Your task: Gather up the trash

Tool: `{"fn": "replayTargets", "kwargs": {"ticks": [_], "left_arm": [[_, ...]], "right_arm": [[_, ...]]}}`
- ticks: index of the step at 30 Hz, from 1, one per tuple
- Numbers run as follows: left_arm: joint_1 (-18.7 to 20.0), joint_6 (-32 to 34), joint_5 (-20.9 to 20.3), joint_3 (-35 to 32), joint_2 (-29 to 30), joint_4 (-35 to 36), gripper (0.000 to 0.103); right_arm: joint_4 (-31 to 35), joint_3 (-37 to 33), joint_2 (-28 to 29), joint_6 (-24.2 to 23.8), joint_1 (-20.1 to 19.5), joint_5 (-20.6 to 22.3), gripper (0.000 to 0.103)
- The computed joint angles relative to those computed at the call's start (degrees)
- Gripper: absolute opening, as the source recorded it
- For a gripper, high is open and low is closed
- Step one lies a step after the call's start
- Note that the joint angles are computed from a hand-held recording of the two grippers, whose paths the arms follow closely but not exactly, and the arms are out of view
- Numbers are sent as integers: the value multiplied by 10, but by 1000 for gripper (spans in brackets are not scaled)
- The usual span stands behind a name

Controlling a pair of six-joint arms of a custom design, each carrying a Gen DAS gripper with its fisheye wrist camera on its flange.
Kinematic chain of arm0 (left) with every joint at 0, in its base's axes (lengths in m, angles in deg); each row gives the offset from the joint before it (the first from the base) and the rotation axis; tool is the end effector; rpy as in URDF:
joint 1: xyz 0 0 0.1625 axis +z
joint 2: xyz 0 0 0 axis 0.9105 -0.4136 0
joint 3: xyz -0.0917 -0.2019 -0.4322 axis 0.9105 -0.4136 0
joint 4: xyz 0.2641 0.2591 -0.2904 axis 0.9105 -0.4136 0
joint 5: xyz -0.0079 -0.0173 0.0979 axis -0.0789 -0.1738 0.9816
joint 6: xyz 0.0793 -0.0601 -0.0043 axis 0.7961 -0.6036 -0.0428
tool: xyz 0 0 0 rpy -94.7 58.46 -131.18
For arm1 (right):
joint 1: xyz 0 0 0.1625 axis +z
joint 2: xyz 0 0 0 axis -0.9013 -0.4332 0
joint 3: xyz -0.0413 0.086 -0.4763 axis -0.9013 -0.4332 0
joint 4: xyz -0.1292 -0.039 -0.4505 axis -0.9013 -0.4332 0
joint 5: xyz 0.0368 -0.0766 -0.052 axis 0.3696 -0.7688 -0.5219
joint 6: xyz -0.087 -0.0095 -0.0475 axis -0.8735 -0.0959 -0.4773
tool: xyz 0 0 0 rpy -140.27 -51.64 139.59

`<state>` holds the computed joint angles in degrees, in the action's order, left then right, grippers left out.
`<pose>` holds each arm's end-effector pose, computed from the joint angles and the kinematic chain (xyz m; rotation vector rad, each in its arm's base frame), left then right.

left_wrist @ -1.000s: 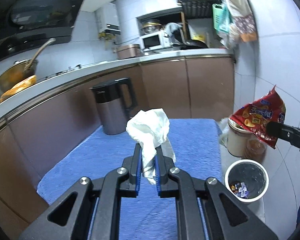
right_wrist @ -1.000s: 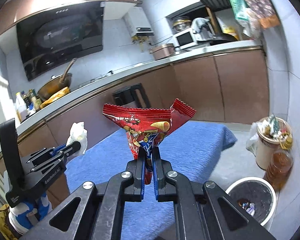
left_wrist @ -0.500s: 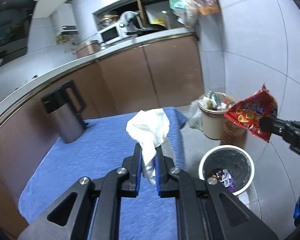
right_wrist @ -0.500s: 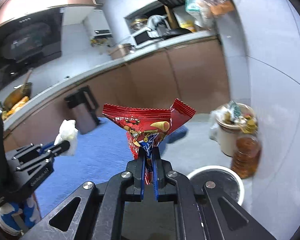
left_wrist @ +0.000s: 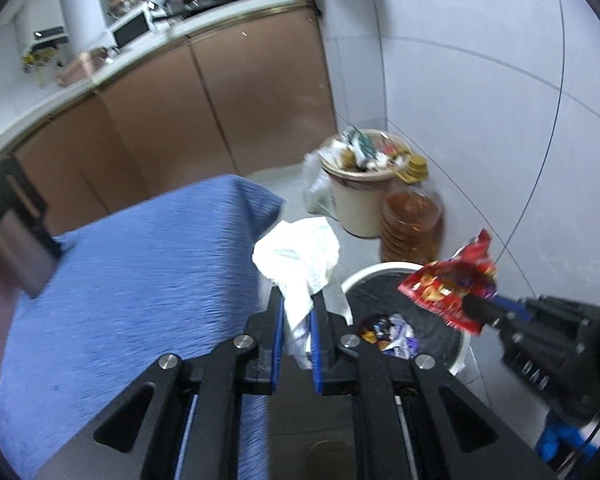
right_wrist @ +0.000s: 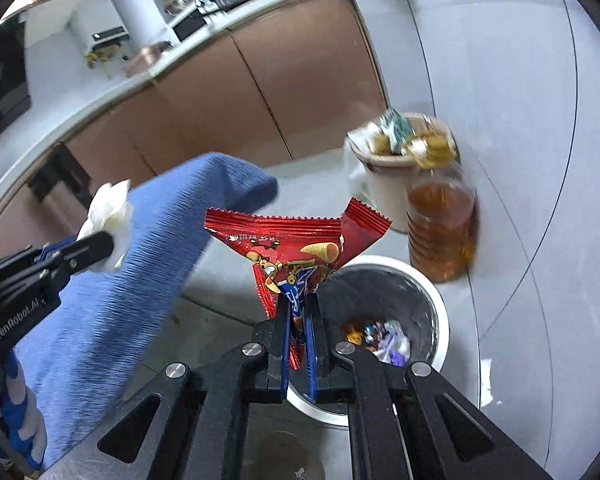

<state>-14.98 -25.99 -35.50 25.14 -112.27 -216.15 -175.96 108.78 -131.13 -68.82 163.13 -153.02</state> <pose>-0.2962 -0.6745 0.1411 1.0753 2.1710 -0.6101 0.1785 -0.5971 0.1587 0.0141 -2.4524 1.1467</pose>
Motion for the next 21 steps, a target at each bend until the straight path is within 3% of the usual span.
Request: {"fn": "replayTargets", "kwargs": {"ticks": [5, 7, 9, 10, 11, 21], "left_arm": [[11, -8, -39, -38, 36, 39, 14], [16, -16, -57, -49, 45, 56, 28], [21, -23, -79, -57, 50, 65, 41], [22, -26, -85, -60, 52, 67, 43], [23, -28, -90, -62, 53, 68, 44], [15, -37, -87, -42, 24, 47, 46]], "right_arm": [[22, -12, 15, 11, -20, -17, 10], [26, -17, 22, 19, -29, -25, 13], [29, -20, 25, 26, -38, -28, 23], [27, -20, 27, 30, -41, -33, 34], [26, -18, 29, 33, -43, -38, 41], [12, -1, 19, 40, -34, -76, 47]]}}
